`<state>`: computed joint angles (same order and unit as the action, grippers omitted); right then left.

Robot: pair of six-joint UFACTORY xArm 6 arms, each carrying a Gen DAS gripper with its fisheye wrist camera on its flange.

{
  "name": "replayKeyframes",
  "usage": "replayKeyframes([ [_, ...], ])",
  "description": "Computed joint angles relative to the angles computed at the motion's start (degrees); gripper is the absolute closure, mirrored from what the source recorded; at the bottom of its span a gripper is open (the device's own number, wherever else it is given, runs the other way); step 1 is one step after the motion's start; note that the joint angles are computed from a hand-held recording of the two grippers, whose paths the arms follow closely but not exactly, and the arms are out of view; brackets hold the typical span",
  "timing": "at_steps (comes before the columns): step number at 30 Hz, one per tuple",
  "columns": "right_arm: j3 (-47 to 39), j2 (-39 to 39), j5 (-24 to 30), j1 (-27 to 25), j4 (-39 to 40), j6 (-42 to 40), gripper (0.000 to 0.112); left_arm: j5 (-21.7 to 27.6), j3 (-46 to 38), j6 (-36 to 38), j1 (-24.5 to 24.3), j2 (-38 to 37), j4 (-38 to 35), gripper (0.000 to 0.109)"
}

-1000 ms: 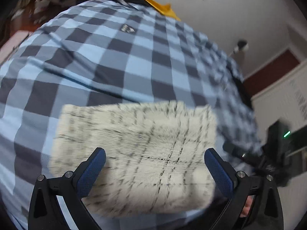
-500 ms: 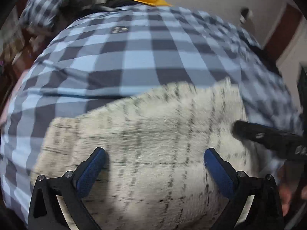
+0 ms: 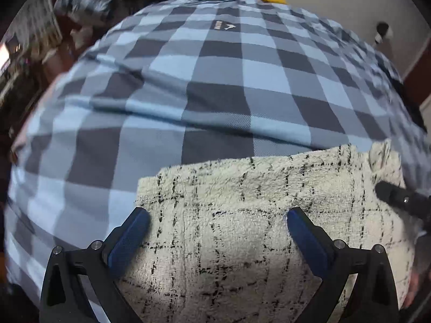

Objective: Fold small clothes

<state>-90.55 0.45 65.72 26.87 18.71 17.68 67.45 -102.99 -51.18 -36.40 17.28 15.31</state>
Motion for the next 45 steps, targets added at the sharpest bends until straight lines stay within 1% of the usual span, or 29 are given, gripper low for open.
replayKeyframes([
  [2,-1.40,-0.31,0.89,1.01,-3.41,0.49,0.010,2.99,-2.90,0.69,0.30,0.74,-1.89,0.006],
  [3,-1.83,-0.61,1.34,1.22,-4.12,1.08,0.010,3.42,-3.09,0.63,0.37,0.44,-2.32,0.006],
  [4,-2.03,-0.61,1.47,0.90,-3.59,1.12,0.010,3.82,-2.99,0.28,0.24,-0.29,-2.35,0.006],
  [6,-1.12,-1.68,0.96,-0.50,-0.04,1.05,0.010,4.88,-2.03,-0.88,-0.75,-2.36,-0.25,0.006],
  [8,1.66,-4.74,-0.23,-1.99,3.38,0.91,0.010,5.64,-0.93,-1.11,-1.81,-4.03,1.10,0.006],
  [9,3.41,-5.82,-1.43,-2.08,3.69,0.83,0.010,5.77,-0.41,-1.08,-2.21,-4.79,1.28,0.006],
  [10,4.20,-7.07,-1.18,-2.34,3.40,0.85,0.010,5.86,-0.02,-1.20,-2.55,-5.43,1.53,0.006],
  [13,4.00,-8.69,0.62,-1.89,0.82,1.15,0.010,6.45,1.26,-2.27,-3.82,-7.55,3.37,0.006],
  [15,3.36,-9.04,1.69,-1.56,-0.06,0.83,0.010,7.73,1.34,-2.88,-4.44,-8.13,4.43,0.006],
  [17,1.75,-8.89,4.38,-1.53,-0.23,-0.98,0.010,8.33,2.05,-3.44,-4.87,-9.04,4.95,0.006],
  [21,0.89,-9.37,7.39,-1.67,-0.10,-4.87,0.010,8.38,4.19,-3.53,-5.33,-10.92,3.71,0.006],
  [24,1.06,-10.13,9.83,-3.62,3.08,-8.51,0.010,6.48,7.18,-1.92,-4.28,-12.58,-1.27,0.006],
  [27,1.96,-9.78,12.37,-6.48,9.57,-9.45,0.010,3.94,10.36,-0.73,-1.81,-13.35,-8.30,0.006],
  [29,3.01,-8.91,13.13,-7.72,13.38,-8.27,0.010,-0.74,14.74,0.03,0.43,-14.65,-14.71,0.006],
  [30,2.98,-8.00,13.28,-7.72,13.58,-7.36,0.010,-2.93,16.82,0.70,1.61,-15.09,-18.46,0.006],
  [32,1.41,-5.65,13.62,-6.12,9.92,-5.73,0.010,-7.32,20.99,1.93,3.63,-15.89,-26.19,0.006],
  [33,1.00,-4.78,13.45,-5.66,10.33,-6.37,0.010,-9.65,23.05,2.74,4.48,-16.34,-30.06,0.006],
  [35,-0.12,-2.43,13.72,-5.25,14.17,-8.57,0.010,-15.34,27.83,6.00,6.11,-16.93,-40.54,0.006],
  [36,-0.99,-0.77,14.29,-5.00,15.89,-9.25,0.010,-17.25,29.29,7.74,6.54,-16.80,-44.84,0.006],
  [37,-1.61,0.60,14.86,-4.76,16.15,-9.25,0.010,-19.83,30.91,9.97,6.78,-16.34,-50.10,0.006],
  [38,-2.39,2.21,15.50,-4.28,15.65,-8.62,0.010,-21.01,31.80,11.54,6.90,-16.00,-52.95,0.006],
  [39,-1.86,3.13,15.29,-4.47,17.55,-8.81,0.010,-21.85,32.24,11.94,6.83,-15.87,-53.64,0.006],
  [40,-1.04,3.98,15.36,-5.22,21.20,-9.09,0.010,-23.15,32.90,12.66,6.66,-15.87,-54.59,0.006],
  [42,-0.41,6.03,16.96,-6.84,27.91,-8.76,0.010,-23.78,33.23,13.05,6.45,-15.86,-55.45,0.006],
  [45,1.63,8.03,18.43,-8.19,35.86,-7.99,0.010,-23.49,32.48,11.72,5.72,-15.51,-53.43,0.006],
])
